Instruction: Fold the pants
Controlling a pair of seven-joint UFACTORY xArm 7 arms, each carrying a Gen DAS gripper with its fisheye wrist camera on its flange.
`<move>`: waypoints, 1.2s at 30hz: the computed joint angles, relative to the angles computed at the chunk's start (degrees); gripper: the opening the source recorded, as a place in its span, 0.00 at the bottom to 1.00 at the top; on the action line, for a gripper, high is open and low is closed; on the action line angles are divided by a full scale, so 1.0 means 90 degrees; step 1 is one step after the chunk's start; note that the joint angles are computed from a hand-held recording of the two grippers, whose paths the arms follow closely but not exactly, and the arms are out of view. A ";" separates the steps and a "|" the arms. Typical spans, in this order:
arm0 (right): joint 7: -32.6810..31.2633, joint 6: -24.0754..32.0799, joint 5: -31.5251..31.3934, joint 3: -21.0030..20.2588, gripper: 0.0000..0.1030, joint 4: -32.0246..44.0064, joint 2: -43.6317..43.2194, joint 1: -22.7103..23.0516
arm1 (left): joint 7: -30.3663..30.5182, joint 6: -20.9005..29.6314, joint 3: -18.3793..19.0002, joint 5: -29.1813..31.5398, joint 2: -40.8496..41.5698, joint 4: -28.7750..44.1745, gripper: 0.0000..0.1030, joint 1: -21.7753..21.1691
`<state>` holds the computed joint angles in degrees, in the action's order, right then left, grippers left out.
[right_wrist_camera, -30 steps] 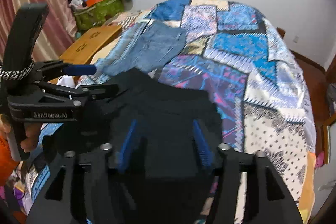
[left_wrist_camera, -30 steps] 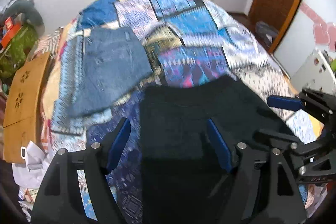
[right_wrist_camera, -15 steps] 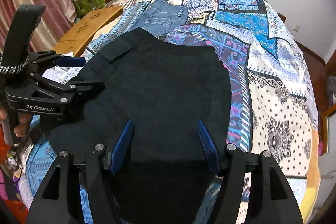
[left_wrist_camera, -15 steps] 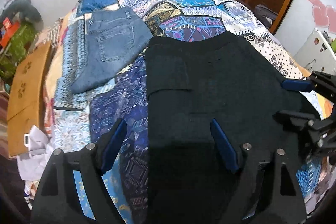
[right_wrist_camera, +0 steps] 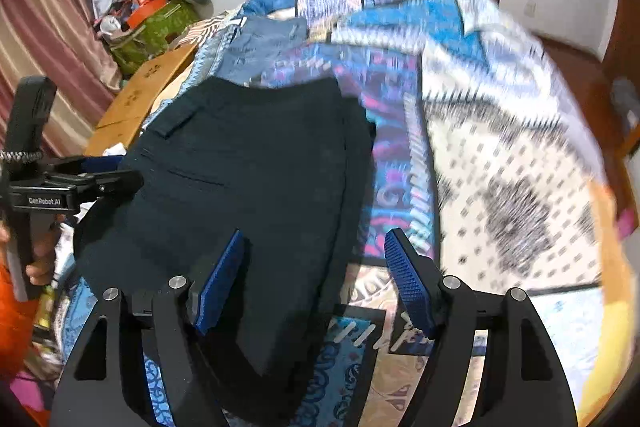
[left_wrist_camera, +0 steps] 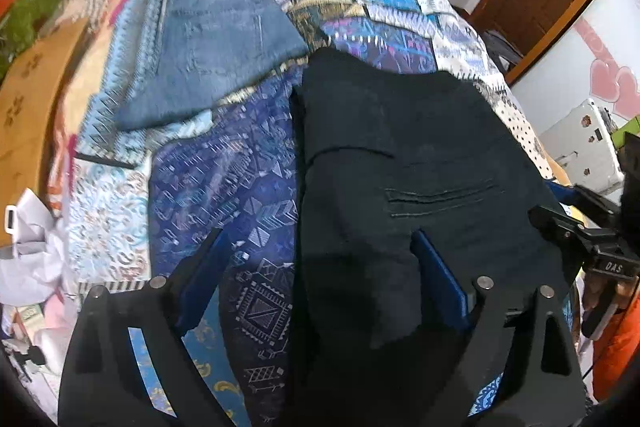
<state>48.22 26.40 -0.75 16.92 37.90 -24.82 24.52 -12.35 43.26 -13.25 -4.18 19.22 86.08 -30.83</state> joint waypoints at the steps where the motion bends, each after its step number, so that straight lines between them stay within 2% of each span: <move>1: -0.0041 -0.0142 0.0159 -0.0095 0.70 -0.0089 -0.0010 0.0091 | 0.0083 0.0095 -0.0050 -0.0153 0.0101 0.0083 0.92 0.0054; 5: -0.0424 -0.0672 0.0836 -0.0479 0.72 -0.0281 0.0111 0.0445 | 0.0349 0.0422 -0.0174 -0.0695 0.0486 0.0503 0.96 0.0205; 8: -0.0609 -0.0779 0.0945 -0.0479 0.74 -0.0203 0.0254 0.0491 | 0.0462 0.0522 -0.0187 -0.0843 0.0686 0.0758 0.97 0.0193; 12: -0.1114 -0.0913 0.1365 -0.0694 0.74 -0.0051 0.0507 0.0728 | 0.0513 0.0629 -0.0170 -0.0896 0.0889 0.1036 0.99 0.0129; 16: -0.1421 -0.0822 0.1494 -0.0683 0.70 0.0115 0.0648 0.0705 | 0.0751 0.0649 -0.0251 -0.1080 0.1094 0.1308 0.97 0.0140; 18: -0.1467 -0.0811 0.1517 -0.0646 0.62 0.0125 0.0642 0.0646 | 0.0837 0.0657 -0.0259 -0.1116 0.1194 0.1453 0.93 0.0106; 25: -0.1555 -0.0729 0.1479 -0.0557 0.48 0.0207 0.0662 0.0497 | 0.0760 0.0541 -0.0179 -0.1091 0.1276 0.1614 0.74 -0.0003; 29: -0.1311 -0.0385 0.0781 -0.0265 0.34 0.0441 0.0661 0.0133 | 0.0626 0.0139 -0.0140 -0.1118 0.0976 0.1170 0.55 0.0042; 30: -0.1296 -0.0335 0.0716 -0.0258 0.33 0.0471 0.0656 0.0123 | 0.0599 0.0085 -0.0143 -0.1127 0.0936 0.1106 0.50 0.0062; 35: -0.0976 -0.0186 0.0213 -0.0073 0.28 0.0603 0.0645 -0.0058 | 0.0576 -0.0021 -0.0185 -0.1187 0.0803 0.0931 0.41 0.0138; 36: -0.0901 -0.0103 0.0106 -0.0033 0.28 0.0656 0.0631 -0.0087 | 0.0533 -0.0036 -0.0156 -0.1104 0.0757 0.0898 0.37 0.0103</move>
